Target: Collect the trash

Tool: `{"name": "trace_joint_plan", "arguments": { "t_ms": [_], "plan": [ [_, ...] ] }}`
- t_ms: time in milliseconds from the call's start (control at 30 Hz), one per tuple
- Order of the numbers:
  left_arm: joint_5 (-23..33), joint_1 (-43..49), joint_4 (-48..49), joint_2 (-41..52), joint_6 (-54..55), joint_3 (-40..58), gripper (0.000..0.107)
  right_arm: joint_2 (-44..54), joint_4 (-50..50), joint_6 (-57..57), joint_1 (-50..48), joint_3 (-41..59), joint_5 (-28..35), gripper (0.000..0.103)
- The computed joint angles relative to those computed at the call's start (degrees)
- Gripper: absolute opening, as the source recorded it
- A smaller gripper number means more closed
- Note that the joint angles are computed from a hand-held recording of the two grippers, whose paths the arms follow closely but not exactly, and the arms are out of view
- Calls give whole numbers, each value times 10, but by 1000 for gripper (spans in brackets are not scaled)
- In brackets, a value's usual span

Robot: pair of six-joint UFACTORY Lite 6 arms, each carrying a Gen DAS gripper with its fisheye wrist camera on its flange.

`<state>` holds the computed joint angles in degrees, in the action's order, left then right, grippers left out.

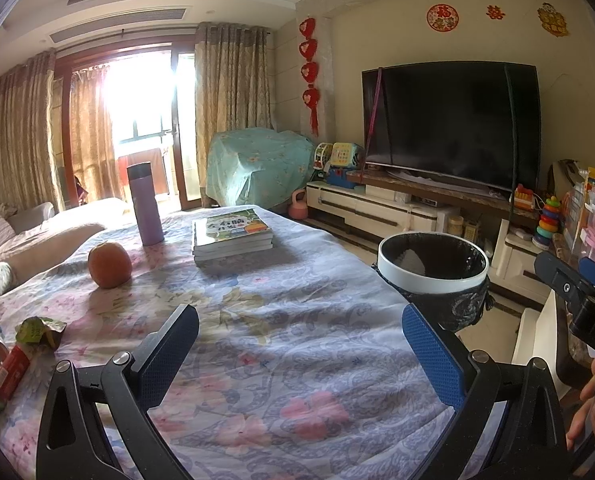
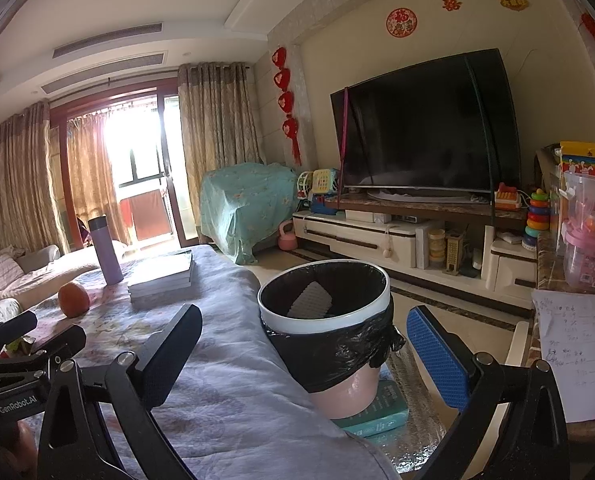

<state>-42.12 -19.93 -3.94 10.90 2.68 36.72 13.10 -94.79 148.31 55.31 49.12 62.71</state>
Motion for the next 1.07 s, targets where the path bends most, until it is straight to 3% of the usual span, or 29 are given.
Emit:
{"name": "trace_joint_plan", "arguments": {
  "t_ms": [1067],
  "plan": [
    [20,37,56,22,-46,32,102,33,-16,-15,-30,47,-60,103]
  ]
}}
